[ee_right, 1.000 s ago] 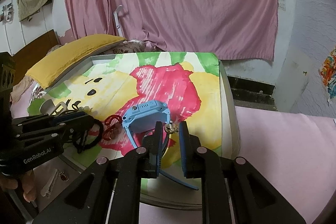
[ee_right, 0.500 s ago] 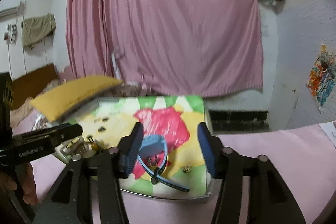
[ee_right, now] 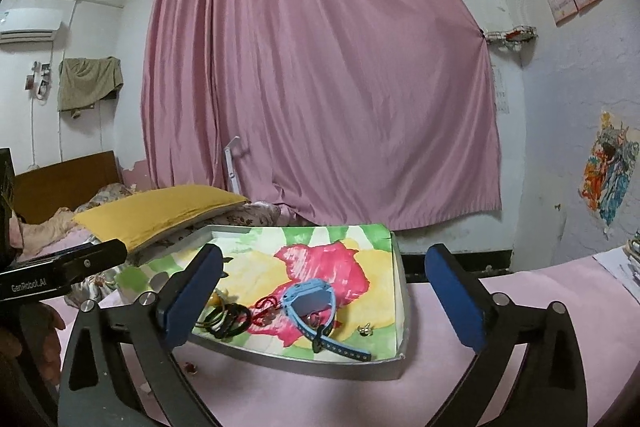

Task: Organize jewelry
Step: 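Open and withdraw both grippers from the tray, then grasp the white plastic hair clip on the bedspread with the left gripper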

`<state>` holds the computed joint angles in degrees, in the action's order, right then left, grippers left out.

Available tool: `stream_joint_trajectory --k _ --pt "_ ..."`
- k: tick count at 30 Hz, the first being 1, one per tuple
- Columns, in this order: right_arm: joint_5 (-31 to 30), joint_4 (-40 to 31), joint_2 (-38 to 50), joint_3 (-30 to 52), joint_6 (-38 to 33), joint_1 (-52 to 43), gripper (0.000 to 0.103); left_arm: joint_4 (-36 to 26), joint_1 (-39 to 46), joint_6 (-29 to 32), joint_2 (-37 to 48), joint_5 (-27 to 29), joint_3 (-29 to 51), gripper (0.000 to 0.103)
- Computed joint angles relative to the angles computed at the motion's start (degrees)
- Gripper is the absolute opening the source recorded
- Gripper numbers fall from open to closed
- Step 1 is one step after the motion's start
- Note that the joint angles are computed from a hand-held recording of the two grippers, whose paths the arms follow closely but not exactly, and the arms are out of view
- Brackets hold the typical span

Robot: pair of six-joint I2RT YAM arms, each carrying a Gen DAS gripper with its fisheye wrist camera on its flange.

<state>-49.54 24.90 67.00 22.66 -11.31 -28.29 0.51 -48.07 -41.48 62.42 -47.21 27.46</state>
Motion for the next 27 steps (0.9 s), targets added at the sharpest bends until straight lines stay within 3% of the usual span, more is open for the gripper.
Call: stream_joint_trajectory --k 5,10,15,21,23,27 --pt "-3.01 -1.62 -4.01 -2.21 -2.21 -2.37 0.101 -6.31 -4.65 -3.90 -2.95 -4.94 -0.92 0.102" --pt "-6.38 -9.36 -8.21 -2.37 -6.89 -4.99 0.101 -12.20 -9.69 -9.69 -4.45 -9.13 -1.44 0.102" --pt "-6.35 -21.85 -8.98 0.21 -17.26 -5.03 0.101 -17.76 -13.03 -14.87 -4.82 -10.12 -1.56 0.102" --pt "-3.04 -37.01 -1.68 7.04 -30.62 -2.68 0.101 -18.26 -12.64 -15.89 -5.48 -2.45 -3.26 0.101" --pt "-1.11 -40.23 1.59 9.13 -33.46 -1.70 0.097 -17.55 -12.22 -15.52 -4.90 -0.44 -3.69 0.093" --pt "2.61 -43.90 5.78 11.30 -36.85 0.46 0.076 -14.82 -10.55 -12.59 -2.49 5.08 -3.90 0.075"
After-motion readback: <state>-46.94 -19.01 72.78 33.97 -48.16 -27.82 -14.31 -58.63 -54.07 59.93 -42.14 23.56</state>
